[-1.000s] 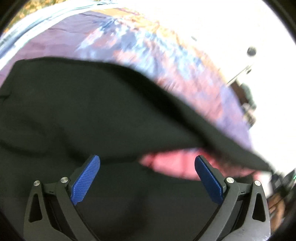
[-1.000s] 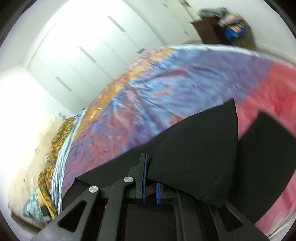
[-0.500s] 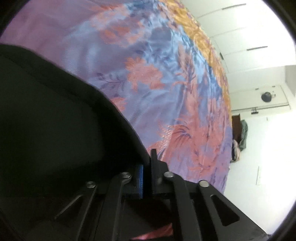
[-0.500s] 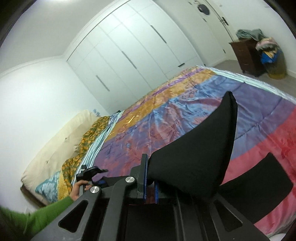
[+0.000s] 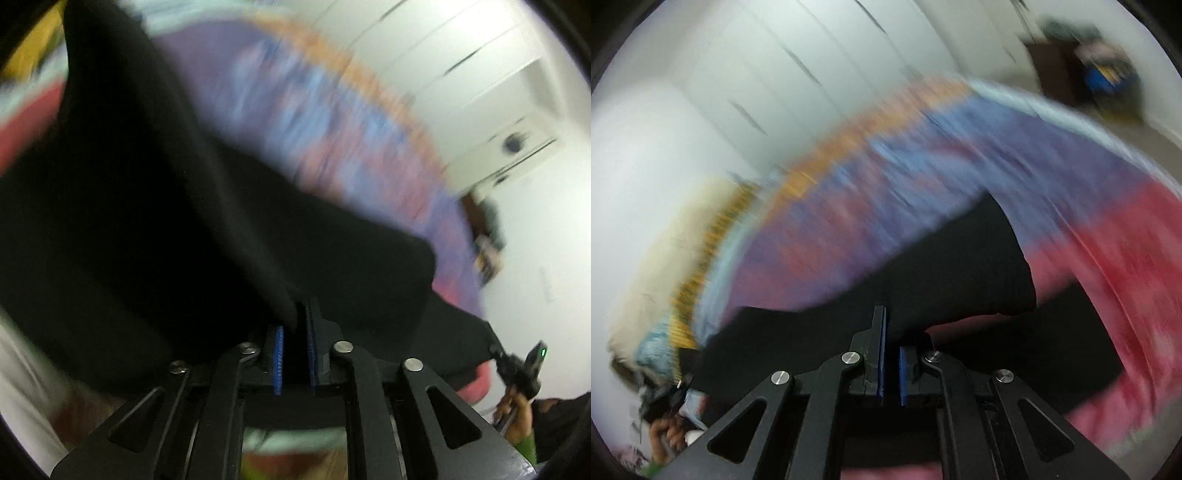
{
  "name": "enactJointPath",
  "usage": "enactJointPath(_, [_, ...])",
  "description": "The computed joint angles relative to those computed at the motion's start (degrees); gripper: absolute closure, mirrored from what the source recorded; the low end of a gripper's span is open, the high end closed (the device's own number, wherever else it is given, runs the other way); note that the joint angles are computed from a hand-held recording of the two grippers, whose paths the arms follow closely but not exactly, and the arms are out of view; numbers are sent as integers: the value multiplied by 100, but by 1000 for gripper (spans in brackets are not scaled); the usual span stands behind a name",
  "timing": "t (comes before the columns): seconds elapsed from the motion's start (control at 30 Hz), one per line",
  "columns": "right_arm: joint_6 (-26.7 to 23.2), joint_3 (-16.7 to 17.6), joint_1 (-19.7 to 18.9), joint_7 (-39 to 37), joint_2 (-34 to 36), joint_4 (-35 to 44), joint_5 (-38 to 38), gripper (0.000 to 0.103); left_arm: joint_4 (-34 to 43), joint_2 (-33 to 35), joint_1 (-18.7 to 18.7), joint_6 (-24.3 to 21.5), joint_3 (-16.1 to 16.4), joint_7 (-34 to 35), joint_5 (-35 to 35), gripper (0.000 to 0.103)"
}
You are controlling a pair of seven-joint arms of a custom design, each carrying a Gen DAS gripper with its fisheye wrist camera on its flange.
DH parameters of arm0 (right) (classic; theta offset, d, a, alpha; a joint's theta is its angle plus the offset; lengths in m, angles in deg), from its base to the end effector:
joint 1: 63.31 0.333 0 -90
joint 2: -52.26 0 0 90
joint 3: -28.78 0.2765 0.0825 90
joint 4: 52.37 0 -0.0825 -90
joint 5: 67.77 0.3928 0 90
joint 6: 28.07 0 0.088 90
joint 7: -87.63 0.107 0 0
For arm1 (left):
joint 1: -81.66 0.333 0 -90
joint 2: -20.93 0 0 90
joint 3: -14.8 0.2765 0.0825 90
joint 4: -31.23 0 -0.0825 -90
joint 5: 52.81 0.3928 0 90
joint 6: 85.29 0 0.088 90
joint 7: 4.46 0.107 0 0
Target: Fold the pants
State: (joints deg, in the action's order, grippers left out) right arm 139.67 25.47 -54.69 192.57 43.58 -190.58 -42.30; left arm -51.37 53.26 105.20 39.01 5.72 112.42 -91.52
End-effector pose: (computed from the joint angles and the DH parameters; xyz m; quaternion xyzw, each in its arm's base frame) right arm 0.5270 0.0214 0.3976 -0.4498 0.8260 -0.0845 0.3291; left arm 0.6952 0.1739 0.3543 0.7178 -0.6098 0.3297 0.0648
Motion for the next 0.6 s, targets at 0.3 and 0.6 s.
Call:
enactJointPath(0.3, [-43,102,-376,1075,-202,-632,-693,97,-504,-429,-79,123,-19,371,-195,97])
enactJointPath(0.6, [-274,-208,-251,810,-343,-769,-298,97,-1007,-720,-80,100,126,678,-371,98])
